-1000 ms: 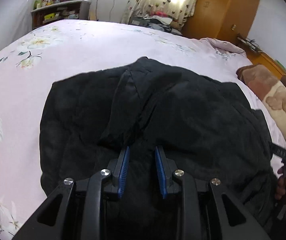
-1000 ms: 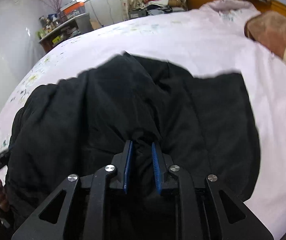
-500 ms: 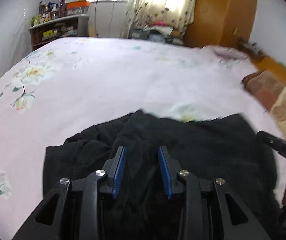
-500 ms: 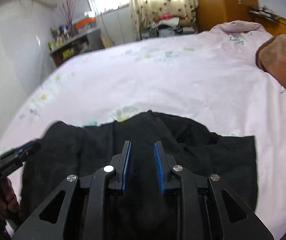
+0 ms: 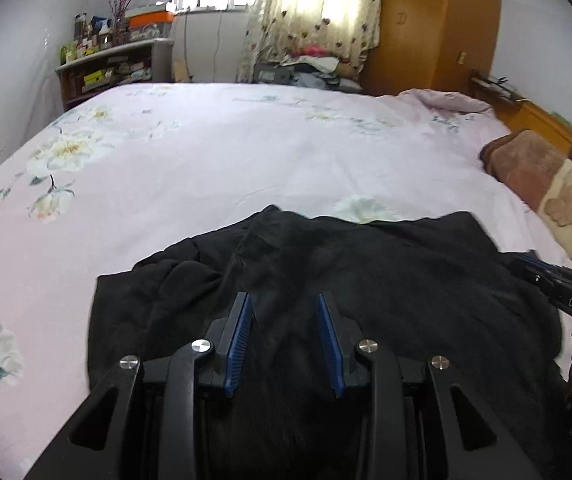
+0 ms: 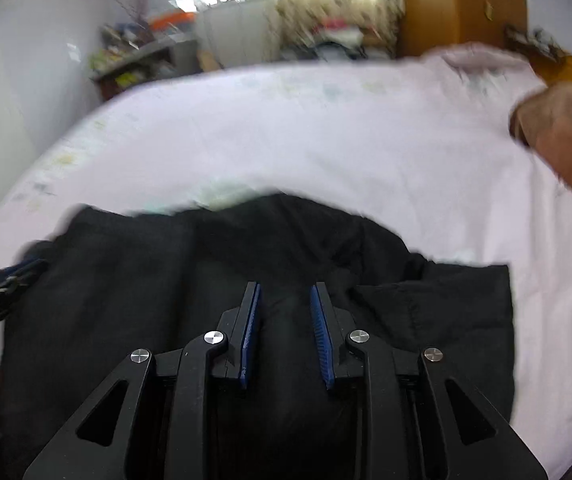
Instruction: Fold large clothes
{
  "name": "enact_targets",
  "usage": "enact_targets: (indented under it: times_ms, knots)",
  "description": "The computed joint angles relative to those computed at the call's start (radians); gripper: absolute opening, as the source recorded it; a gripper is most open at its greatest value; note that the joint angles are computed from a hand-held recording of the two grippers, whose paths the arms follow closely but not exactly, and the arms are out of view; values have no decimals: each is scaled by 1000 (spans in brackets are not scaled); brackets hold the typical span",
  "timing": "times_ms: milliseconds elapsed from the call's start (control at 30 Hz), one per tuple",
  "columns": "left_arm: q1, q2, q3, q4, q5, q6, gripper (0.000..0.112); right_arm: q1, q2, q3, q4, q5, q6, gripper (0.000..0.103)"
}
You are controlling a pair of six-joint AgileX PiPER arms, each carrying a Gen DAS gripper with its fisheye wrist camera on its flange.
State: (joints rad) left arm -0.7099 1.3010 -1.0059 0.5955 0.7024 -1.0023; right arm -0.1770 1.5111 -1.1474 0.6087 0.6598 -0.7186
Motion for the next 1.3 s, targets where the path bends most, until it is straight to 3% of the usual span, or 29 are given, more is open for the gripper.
enact_targets:
  times_ms: [167,200,267,400,567,700,833,900,1033,1167,1300]
  knots:
    - [-257,-171,84,67,133,-162,36,-82,-251,169,152,179,-118,26]
    - [-322,-176,103,79,166,-216,36,-77,-293,223,147,198,-119,26]
    - [-361,-158,138,52,154,-238,36,-22,-322,292,92,172,-83,26]
    - [-326,-80,210,20,61,-287,37,66,-265,380,-19,65,23,25]
    - [-307,-46,196,17,46,-281,37,83,-200,374,-42,39,57,25]
    - [-363,-99,124,-22,172,-255,37,79,-237,316,-102,134,159,25]
    - [-524,-182,136,74,269,-400,38,-15,-393,334,-10,247,65,27]
    - [-509,-157,163,37,232,-395,39,-16,-401,346,12,265,47,27]
    - [-445,-92,226,11,139,-383,39,82,-314,413,-77,150,98,27]
    - [-441,-78,203,6,152,-359,39,70,-292,423,-31,130,58,27]
    - [-494,-99,143,-26,259,-342,39,-8,-382,402,-61,242,45,27]
